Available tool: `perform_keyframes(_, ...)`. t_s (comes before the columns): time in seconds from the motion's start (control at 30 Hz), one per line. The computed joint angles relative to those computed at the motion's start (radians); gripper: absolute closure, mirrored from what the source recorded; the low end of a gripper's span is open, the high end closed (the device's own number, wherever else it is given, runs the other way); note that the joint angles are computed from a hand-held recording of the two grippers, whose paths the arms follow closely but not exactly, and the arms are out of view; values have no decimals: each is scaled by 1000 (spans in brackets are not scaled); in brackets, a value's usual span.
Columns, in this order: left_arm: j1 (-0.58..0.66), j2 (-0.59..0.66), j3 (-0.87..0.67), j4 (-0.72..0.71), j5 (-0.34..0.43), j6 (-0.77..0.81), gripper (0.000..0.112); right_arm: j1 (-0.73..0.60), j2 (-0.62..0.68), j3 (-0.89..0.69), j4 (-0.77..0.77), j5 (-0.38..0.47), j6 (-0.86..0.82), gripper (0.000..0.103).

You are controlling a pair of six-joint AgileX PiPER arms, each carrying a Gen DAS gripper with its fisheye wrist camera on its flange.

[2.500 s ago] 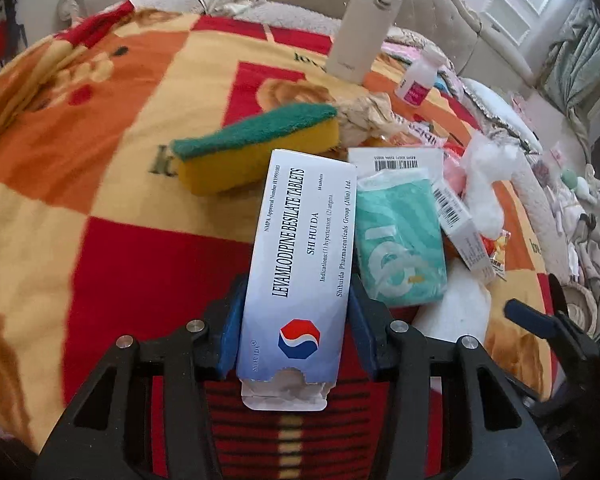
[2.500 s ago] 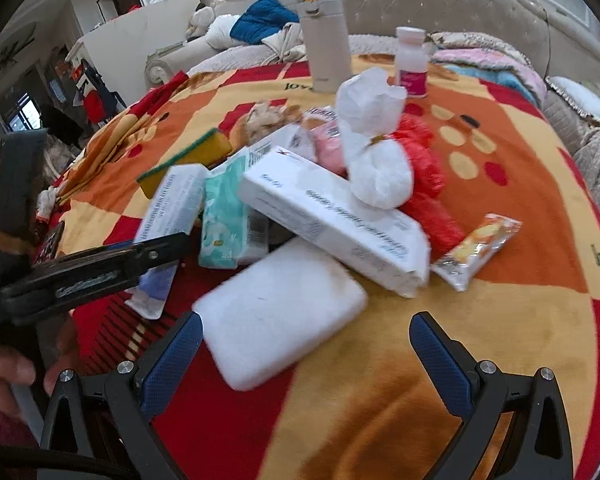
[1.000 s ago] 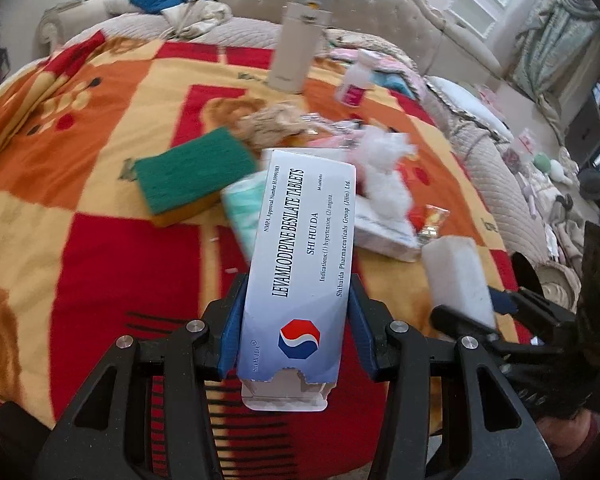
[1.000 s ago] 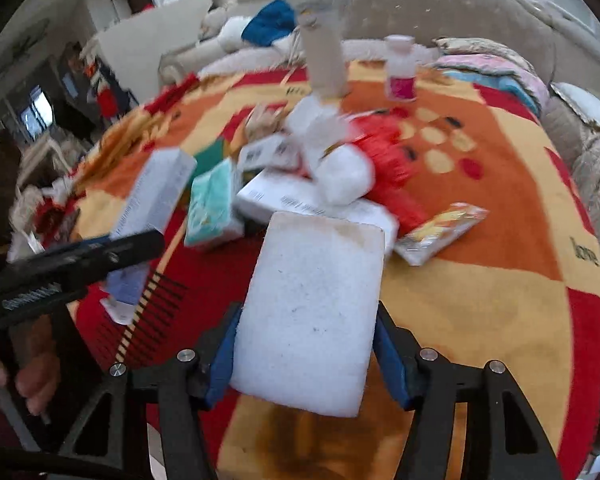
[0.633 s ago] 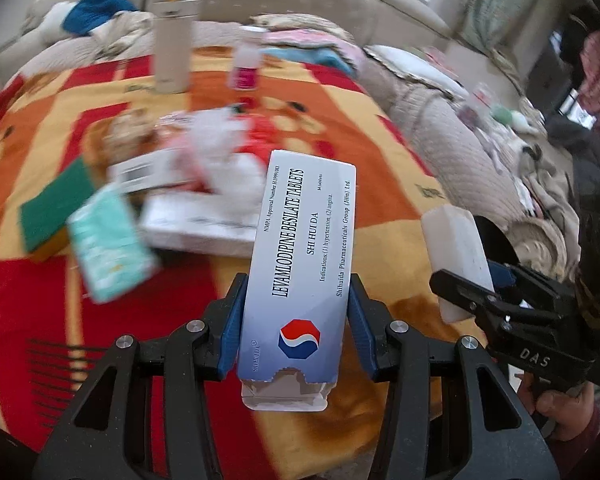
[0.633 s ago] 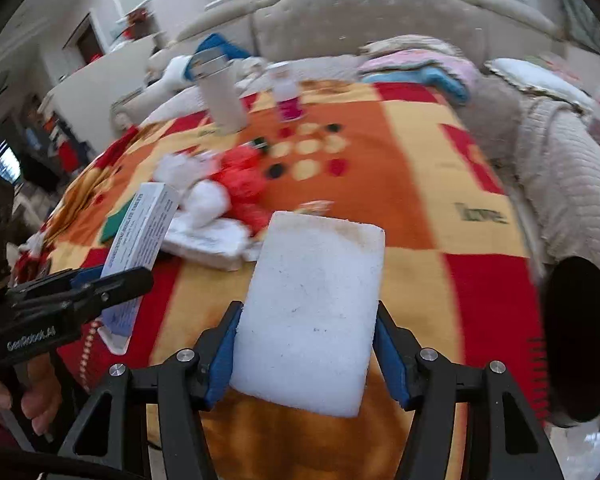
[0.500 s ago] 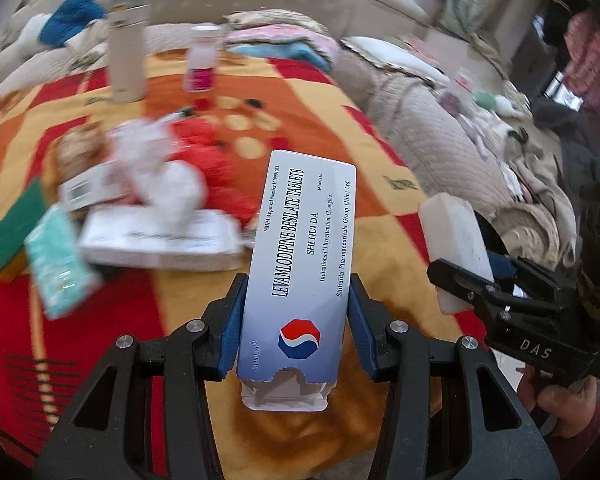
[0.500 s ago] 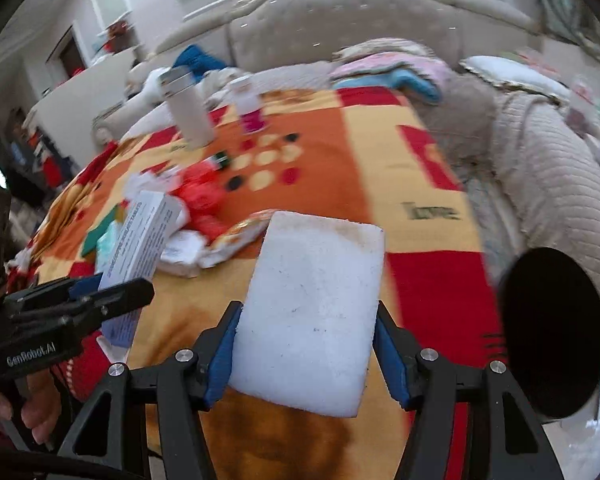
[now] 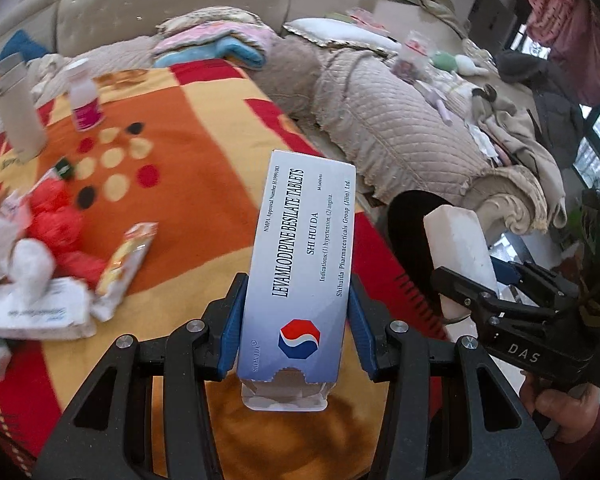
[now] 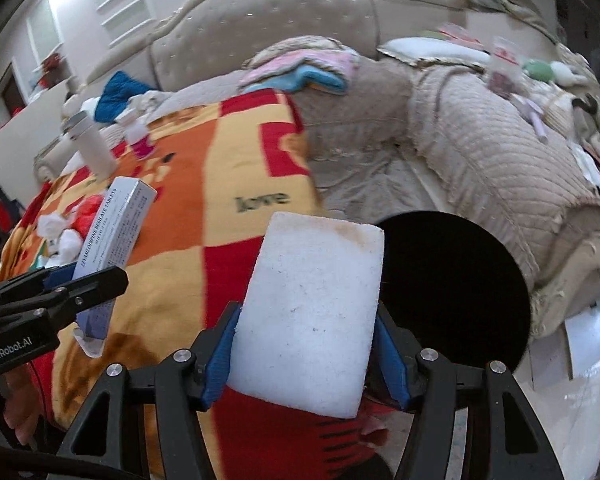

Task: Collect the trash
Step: 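Carry the box and foam block with both tools over the black bin, then open both tools to drop the box and foam block into the bin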

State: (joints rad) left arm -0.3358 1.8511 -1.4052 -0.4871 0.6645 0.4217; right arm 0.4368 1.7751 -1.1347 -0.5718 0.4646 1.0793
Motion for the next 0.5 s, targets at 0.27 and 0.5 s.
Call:
perform_keyframes(0.27,-87,103,-117,12,35,-50,67,-86,-24,77,-8,-29,17,43)
perform_keyframes(0.5,-126,221,-268,-46,125,-73,67,-167,-21,124,23,-71,-13,42)
